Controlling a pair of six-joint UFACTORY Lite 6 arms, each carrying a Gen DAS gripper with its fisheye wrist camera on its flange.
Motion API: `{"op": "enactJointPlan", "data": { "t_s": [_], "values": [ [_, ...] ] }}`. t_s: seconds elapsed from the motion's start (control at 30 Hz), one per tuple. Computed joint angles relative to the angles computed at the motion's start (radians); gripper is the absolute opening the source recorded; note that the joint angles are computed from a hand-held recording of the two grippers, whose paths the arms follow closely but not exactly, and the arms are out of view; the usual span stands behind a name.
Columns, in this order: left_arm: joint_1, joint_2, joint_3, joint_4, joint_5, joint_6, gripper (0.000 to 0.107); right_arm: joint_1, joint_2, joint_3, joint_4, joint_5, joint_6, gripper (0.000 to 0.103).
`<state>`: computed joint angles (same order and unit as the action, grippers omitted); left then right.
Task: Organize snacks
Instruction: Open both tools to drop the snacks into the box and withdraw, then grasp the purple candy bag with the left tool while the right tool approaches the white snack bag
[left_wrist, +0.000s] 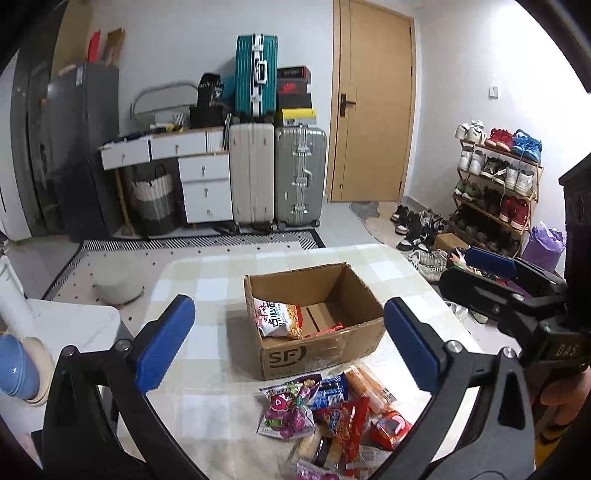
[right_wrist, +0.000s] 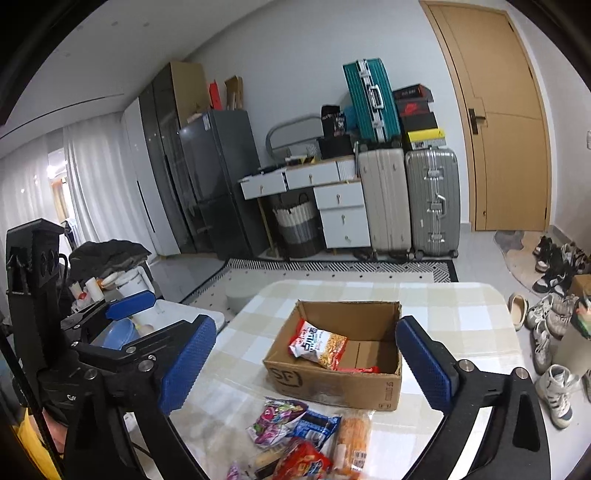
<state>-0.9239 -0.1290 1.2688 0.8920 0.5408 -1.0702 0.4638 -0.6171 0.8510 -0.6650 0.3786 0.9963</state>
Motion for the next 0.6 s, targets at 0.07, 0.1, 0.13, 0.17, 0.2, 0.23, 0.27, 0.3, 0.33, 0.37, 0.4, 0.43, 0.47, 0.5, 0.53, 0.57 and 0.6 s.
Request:
{"op": "enactJointPlan", "data": {
  "t_s": [0.07, 0.1, 0.13, 0.17, 0.2, 0.23, 0.27, 0.3, 0.33, 0.37, 0.4, 0.43, 0.47, 0.5, 0.53, 0.57, 0.6],
  "values": [
    [-0.056, -0.065, -0.029, 0.033, 0.063, -0.033, 0.102, 0.086, -0.045, -0.011, -0.119, 0.076, 0.124, 0.102],
    [-0.102, -0.105, -0.047, 0.059, 0.112, -0.058, 0.102, 0.145, -0.071, -0.021, -0.185, 0.127, 0.19, 0.102],
    [-0.144, -0.135, -0.062, 0.082, 0.157, -0.082, 0.102, 0.222, -0.097, -0.031, -0.258, 0.197, 0.266, 0.102],
    [-0.179, -0.159, -0.069, 0.094, 0.196, -0.095, 0.102, 0.284, -0.113, -0.037, -0.308, 0.256, 0.317, 0.102],
    [-0.229, -0.191, -0.085, 0.114, 0.248, -0.124, 0.102, 0.374, -0.125, -0.041, -0.373, 0.344, 0.385, 0.102],
    [-0.271, -0.219, -0.1, 0.126, 0.288, -0.147, 0.102, 0.434, -0.132, -0.044, -0.411, 0.401, 0.426, 0.102],
    [-0.304, -0.241, -0.116, 0.133, 0.316, -0.167, 0.102, 0.502, -0.139, -0.051, -0.447, 0.466, 0.467, 0.102],
    [-0.348, -0.272, -0.141, 0.141, 0.353, -0.191, 0.102, 0.598, -0.144, -0.056, -0.486, 0.557, 0.517, 0.102],
    [-0.374, -0.292, -0.159, 0.143, 0.378, -0.205, 0.102, 0.68, -0.154, -0.07, -0.517, 0.633, 0.562, 0.102],
    [-0.423, -0.321, -0.186, 0.15, 0.427, -0.232, 0.102, 0.721, -0.158, -0.08, -0.532, 0.67, 0.585, 0.102],
    [-0.435, -0.339, -0.216, 0.151, 0.435, -0.249, 0.102, 0.778, -0.158, -0.087, -0.547, 0.725, 0.615, 0.102],
    [-0.444, -0.37, -0.252, 0.147, 0.438, -0.258, 0.102, 0.826, -0.159, -0.1, -0.56, 0.769, 0.643, 0.102],
    [-0.458, -0.401, -0.296, 0.143, 0.446, -0.276, 0.102, 0.885, -0.162, -0.114, -0.571, 0.823, 0.673, 0.102],
    [-0.462, -0.45, -0.363, 0.133, 0.44, -0.296, 0.102, 0.954, -0.164, -0.13, -0.58, 0.886, 0.708, 0.102],
    [-0.454, -0.481, -0.408, 0.119, 0.421, -0.298, 0.102, 1.004, -0.164, -0.147, -0.587, 0.929, 0.741, 0.102],
    [-0.44, -0.518, -0.461, 0.097, 0.395, -0.298, 0.102, 1.056, -0.168, -0.166, -0.592, 0.972, 0.773, 0.102],
    [-0.409, -0.554, -0.525, 0.066, 0.354, -0.293, 0.102, 1.11, -0.173, -0.187, -0.598, 1.015, 0.807, 0.102]
  ]
}}
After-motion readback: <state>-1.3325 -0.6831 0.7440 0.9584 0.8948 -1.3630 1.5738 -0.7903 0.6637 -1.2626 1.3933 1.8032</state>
